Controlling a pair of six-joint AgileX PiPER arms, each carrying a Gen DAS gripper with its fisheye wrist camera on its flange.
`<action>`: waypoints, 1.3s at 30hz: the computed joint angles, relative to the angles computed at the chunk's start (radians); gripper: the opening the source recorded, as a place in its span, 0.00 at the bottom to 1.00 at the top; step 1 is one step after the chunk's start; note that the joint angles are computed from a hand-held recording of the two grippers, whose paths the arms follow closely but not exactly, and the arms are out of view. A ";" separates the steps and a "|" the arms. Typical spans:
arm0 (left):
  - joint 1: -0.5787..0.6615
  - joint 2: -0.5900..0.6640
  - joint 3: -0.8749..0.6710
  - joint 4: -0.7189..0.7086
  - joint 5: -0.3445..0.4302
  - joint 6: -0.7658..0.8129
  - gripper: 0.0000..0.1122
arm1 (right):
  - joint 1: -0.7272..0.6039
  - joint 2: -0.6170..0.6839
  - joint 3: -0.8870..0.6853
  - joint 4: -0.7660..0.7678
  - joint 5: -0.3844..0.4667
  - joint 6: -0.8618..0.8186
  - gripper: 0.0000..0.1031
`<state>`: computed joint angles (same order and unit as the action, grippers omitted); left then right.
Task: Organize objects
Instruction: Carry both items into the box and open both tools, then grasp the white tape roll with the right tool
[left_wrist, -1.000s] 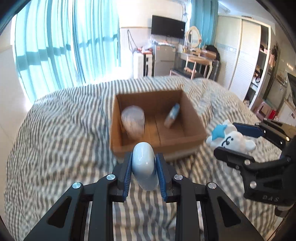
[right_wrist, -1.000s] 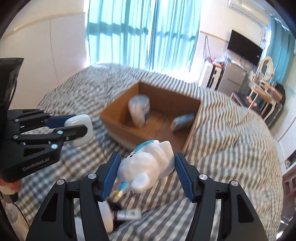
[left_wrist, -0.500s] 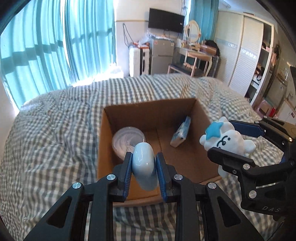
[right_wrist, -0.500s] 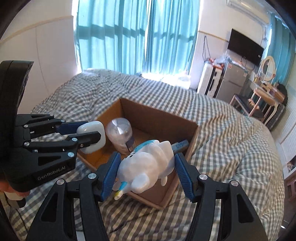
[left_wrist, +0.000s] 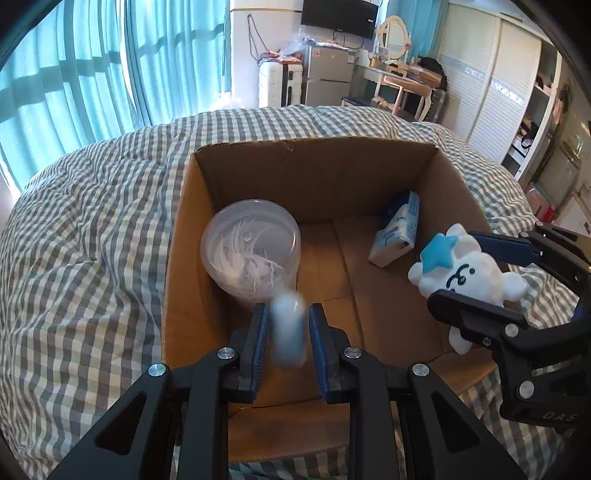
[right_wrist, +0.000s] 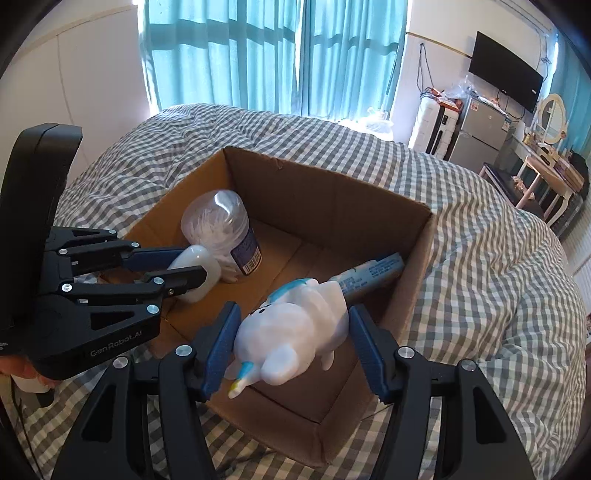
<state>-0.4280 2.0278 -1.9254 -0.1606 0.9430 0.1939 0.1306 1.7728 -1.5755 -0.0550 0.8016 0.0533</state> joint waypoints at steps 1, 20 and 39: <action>0.001 -0.002 0.004 -0.001 -0.003 0.000 0.20 | -0.002 0.000 0.003 0.006 -0.001 -0.004 0.59; 0.021 -0.252 0.117 0.015 -0.002 -0.079 0.76 | 0.064 -0.291 0.085 -0.132 0.074 0.150 0.72; -0.049 -0.737 0.710 0.333 -0.066 -0.374 0.88 | 0.407 -0.688 0.476 -0.250 0.191 0.445 0.75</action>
<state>-0.4773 1.2912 -1.2152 0.1726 0.8767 -0.1801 0.5378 1.0846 -1.0998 -0.3055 0.9931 0.4987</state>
